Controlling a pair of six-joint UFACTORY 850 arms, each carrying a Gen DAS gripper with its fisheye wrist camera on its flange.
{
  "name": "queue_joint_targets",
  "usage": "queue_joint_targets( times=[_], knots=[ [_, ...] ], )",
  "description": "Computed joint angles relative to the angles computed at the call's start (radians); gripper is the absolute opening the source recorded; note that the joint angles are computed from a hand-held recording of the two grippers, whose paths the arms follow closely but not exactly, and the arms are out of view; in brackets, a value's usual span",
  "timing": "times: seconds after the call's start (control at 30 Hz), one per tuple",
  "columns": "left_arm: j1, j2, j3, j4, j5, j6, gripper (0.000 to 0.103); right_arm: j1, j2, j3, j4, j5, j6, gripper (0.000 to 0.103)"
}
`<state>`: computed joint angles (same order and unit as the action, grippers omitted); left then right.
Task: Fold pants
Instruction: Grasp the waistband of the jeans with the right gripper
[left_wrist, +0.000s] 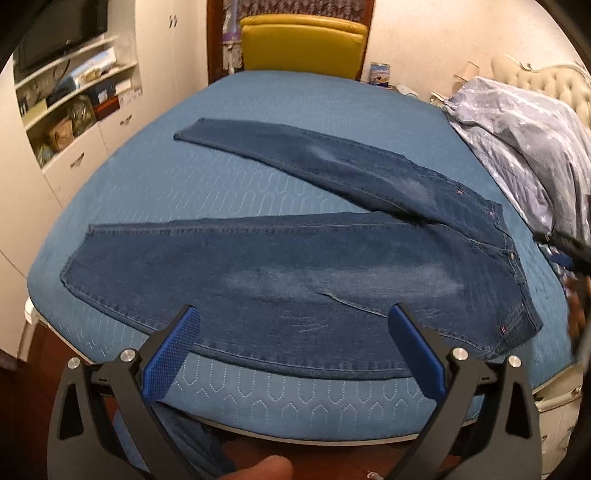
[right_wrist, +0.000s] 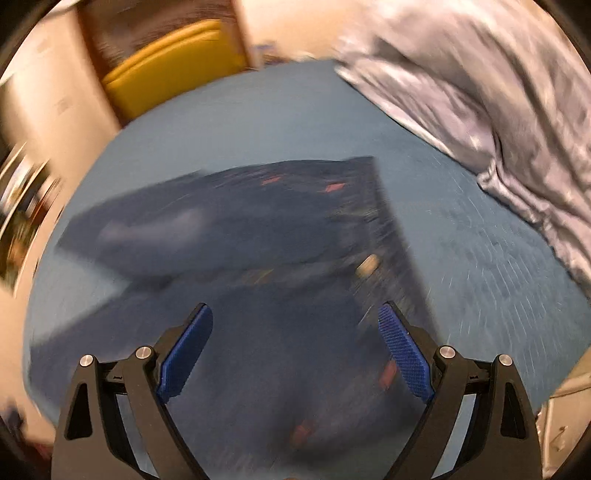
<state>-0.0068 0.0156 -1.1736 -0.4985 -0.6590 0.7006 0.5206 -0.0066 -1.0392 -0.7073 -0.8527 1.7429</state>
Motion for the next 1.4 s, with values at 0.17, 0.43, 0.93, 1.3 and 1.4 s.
queue_joint_targets(
  times=[0.17, 0.43, 0.93, 1.3, 1.4],
  knots=[
    [0.01, -0.076, -0.054, 0.121, 0.001, -0.144, 0.102, -0.334, -0.066, 0.002, 0.119, 0.139, -0.292, 0.088],
    [0.012, -0.152, -0.106, 0.302, 0.008, -0.331, 0.102, -0.542, -0.228, -0.077, 0.254, 0.325, -0.562, 0.079],
    [0.064, -0.185, -0.197, 0.054, -0.01, -0.222, 0.102, -0.311, 0.123, 0.079, -0.162, 0.419, -0.427, 0.011],
    [0.187, -0.329, -0.319, -0.394, -0.301, 0.038, 0.077, 0.199, 0.528, 0.517, -0.291, 0.369, 0.043, 0.011],
    [0.196, -0.476, -0.434, -0.447, -0.411, -0.021, 0.054, 0.249, 0.527, 0.561, -0.289, 0.352, 0.168, 0.011]
  ],
)
